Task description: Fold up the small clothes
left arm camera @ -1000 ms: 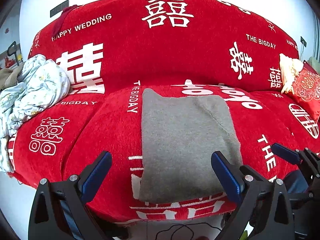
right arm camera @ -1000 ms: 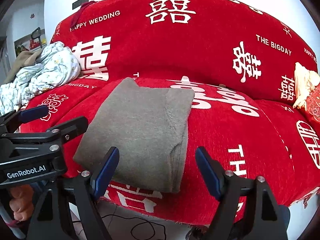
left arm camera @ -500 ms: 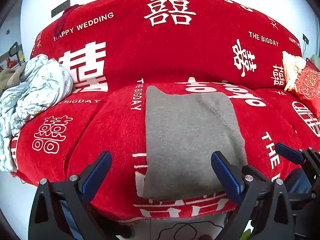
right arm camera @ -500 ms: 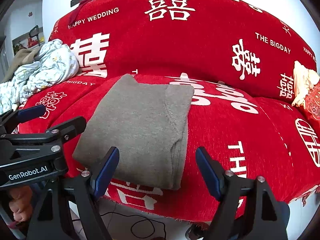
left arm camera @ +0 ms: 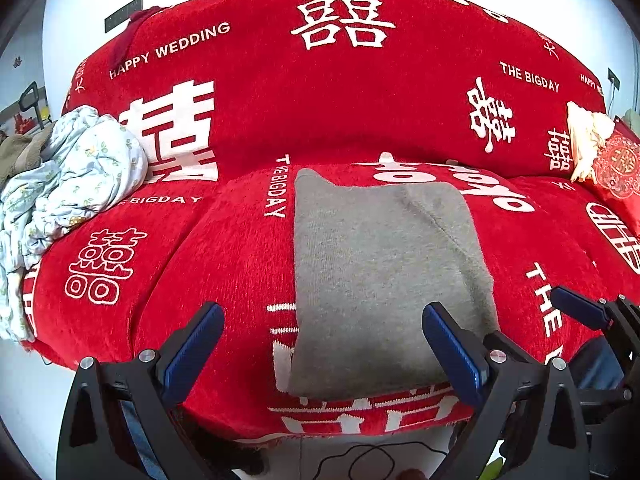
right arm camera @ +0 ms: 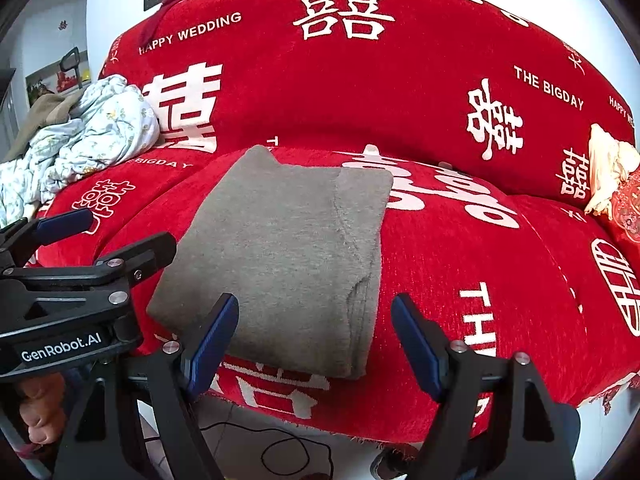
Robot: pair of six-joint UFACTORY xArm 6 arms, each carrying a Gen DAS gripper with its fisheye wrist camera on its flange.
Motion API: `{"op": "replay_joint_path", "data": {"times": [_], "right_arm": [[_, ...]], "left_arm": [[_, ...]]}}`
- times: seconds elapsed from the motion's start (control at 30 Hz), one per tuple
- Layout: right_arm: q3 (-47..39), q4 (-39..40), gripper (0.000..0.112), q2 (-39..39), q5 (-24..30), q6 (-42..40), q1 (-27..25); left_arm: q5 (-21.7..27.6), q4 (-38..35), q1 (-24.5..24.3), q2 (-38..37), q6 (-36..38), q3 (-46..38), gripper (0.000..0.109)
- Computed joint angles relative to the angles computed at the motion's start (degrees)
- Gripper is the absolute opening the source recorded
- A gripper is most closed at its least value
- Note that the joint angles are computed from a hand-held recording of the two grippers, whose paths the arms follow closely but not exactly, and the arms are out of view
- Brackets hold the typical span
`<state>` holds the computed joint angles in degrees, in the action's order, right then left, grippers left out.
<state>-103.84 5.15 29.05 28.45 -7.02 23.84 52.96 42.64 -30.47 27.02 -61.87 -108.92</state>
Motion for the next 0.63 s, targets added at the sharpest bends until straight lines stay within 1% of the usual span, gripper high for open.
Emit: {"op": "replay_joint_path", "data": {"times": [0.63], "right_arm": [[-0.6,0.6,0.081,0.4,0.3,-0.6,-0.2]], "left_arm": [[-0.1,-0.1,0.1,0.1,0.3,0.2,0.100]]}}
